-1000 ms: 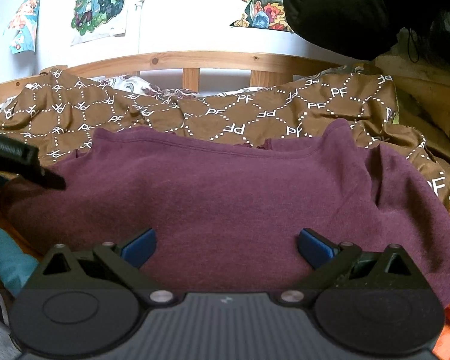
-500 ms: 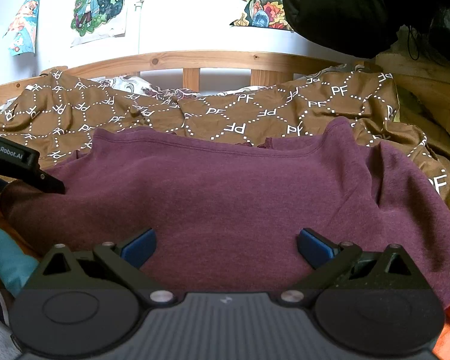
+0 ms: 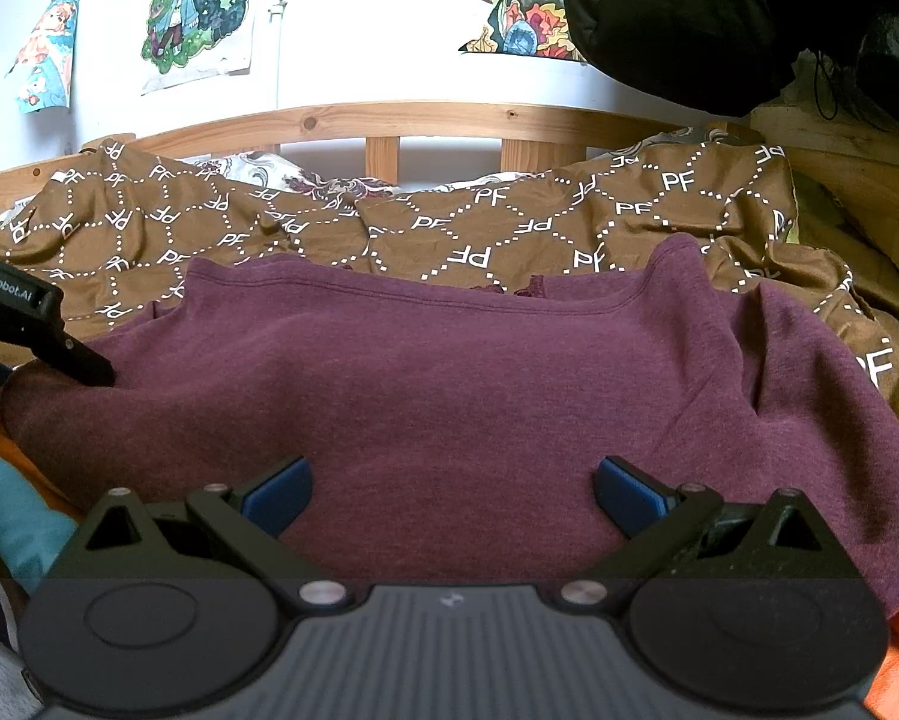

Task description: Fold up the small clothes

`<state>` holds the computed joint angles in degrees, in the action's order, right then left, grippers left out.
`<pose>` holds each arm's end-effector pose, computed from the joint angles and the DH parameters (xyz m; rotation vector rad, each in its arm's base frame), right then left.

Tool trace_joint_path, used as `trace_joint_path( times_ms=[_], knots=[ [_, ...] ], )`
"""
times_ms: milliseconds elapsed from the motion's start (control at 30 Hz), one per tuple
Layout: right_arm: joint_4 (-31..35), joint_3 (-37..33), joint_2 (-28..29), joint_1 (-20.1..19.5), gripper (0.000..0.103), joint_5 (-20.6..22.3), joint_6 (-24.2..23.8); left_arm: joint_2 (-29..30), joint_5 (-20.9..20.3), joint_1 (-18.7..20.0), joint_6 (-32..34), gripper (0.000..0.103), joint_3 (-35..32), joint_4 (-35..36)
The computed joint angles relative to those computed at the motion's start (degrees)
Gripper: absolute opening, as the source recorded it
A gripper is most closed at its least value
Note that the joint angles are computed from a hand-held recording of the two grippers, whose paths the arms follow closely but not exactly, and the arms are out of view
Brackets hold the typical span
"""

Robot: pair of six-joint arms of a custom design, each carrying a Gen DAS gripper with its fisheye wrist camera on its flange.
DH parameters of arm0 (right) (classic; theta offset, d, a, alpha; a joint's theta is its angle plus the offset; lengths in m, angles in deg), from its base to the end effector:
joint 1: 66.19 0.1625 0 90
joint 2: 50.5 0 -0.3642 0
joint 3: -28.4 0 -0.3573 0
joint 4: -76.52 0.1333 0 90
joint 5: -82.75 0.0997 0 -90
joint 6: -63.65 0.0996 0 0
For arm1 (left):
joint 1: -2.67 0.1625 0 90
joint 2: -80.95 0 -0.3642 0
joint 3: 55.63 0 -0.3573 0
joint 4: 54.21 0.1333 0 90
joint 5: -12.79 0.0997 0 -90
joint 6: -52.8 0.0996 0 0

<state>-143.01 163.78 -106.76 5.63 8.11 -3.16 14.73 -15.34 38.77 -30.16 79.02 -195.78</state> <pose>0.0246 -0.4368 0.1301 1.1796 -2.2235 1.1006 -0.1606 -0.3908 0.0896 -0.3707 2.2261 -1.1304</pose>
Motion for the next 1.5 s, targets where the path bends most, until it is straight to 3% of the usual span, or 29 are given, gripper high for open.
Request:
trace_joint_path(
  times_ms=[133, 300, 367, 433, 567, 633, 733, 800, 867, 967, 1100, 1233, 1333, 1400, 1433, 1500],
  knots=[
    [0.1, 0.0, -0.1, 0.0, 0.102, 0.1, 0.0, 1.5, 0.4, -0.3, -4.2, 0.073, -4.9, 12.1],
    [5.1, 0.2, -2.8, -0.4, 0.102, 0.9, 0.5, 4.9, 1.9, -2.0, -12.4, 0.026, -14.2, 35.2],
    [8.0, 0.2, -4.6, -0.5, 0.103, 1.0, 0.7, 5.0, 2.8, -2.9, -13.2, 0.017, -15.1, 37.8],
    [10.2, 0.2, -6.4, -0.5, 0.103, 1.0, 1.9, 4.1, 4.4, -4.3, -11.0, 0.017, -13.3, 32.8],
    [10.4, 0.2, -8.5, 0.2, 0.103, -0.8, 4.5, 5.0, 6.9, -5.7, -4.4, 0.015, -14.6, 29.5],
    [9.9, 0.3, -9.5, 0.3, 0.103, -1.5, 4.6, 6.3, 8.2, -6.4, 2.3, 0.015, -15.1, 23.5],
    [11.1, 0.6, -12.1, 0.2, 0.103, -2.1, 4.2, 9.6, 9.4, -7.0, 17.2, 0.014, -15.7, 8.1],
    [13.9, 0.7, -14.6, 0.1, 0.103, -2.5, 3.0, 12.7, 9.3, -6.9, 24.3, 0.014, -18.5, 3.4],
    [17.2, 0.5, -17.2, -0.2, 0.103, -2.9, 2.2, 16.2, 8.2, -6.4, 31.7, 0.014, -21.8, -0.9],
    [19.4, -0.1, -19.8, -0.2, 0.103, -5.4, 1.9, 20.8, 5.2, -5.7, 43.1, 0.005, -25.3, -10.1],
    [17.0, -1.3, -20.0, -0.6, 0.103, -8.0, 1.3, 24.9, 1.6, -4.8, 50.0, 0.005, -28.4, -15.0],
    [16.3, -4.4, -18.1, -0.8, 0.103, -9.5, 3.8, 27.4, -1.7, -3.5, 52.9, 0.007, -28.6, -18.2],
    [18.1, -5.8, -17.7, -1.4, 0.103, -9.8, 5.6, 27.2, -3.3, -3.8, 55.0, 0.019, -26.3, -23.8],
    [17.7, -6.1, -17.1, -1.6, 0.103, -10.0, 5.6, 27.4, -4.8, -4.6, 60.0, 0.037, -24.7, -31.0],
    [17.0, -6.0, -16.8, -1.6, 0.103, -9.9, 5.0, 27.7, -5.1, -5.3, 63.2, 0.041, -24.1, -34.5],
    [15.3, -5.9, -16.1, -1.7, 0.103, -9.9, 3.6, 28.0, -4.9, -6.6, 66.8, 0.056, -23.5, -37.5]
  ],
)
